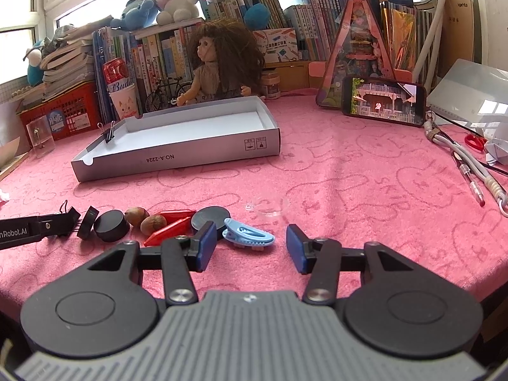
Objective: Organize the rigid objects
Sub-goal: 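Close the left tool on the black binder clip while the right tool grasps the light blue hair clip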
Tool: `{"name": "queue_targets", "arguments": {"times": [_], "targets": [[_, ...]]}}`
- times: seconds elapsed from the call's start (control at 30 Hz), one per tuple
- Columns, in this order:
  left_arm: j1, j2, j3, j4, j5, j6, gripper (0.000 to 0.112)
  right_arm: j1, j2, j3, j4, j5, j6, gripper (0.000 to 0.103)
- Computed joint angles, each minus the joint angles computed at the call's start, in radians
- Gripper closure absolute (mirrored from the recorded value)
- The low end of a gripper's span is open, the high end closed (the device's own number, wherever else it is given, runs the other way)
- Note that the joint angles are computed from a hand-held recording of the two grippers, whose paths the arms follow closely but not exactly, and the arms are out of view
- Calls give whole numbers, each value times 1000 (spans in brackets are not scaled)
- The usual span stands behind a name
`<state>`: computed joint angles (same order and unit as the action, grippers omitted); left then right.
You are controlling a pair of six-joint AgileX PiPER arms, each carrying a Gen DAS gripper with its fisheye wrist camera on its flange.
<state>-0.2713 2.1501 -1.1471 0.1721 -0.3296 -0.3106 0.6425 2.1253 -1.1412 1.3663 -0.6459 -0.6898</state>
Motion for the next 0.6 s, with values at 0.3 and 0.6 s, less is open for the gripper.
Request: {"name": "queue_targets", "arguments": {"times": [0.3,0.6], "targets": [[8,26,-42,74,23,-98,90,3,0,3,4,-32,35,47],[-11,41,-61,-38,27,2,90,0,11,-6,-6,-15,49,47]]}}
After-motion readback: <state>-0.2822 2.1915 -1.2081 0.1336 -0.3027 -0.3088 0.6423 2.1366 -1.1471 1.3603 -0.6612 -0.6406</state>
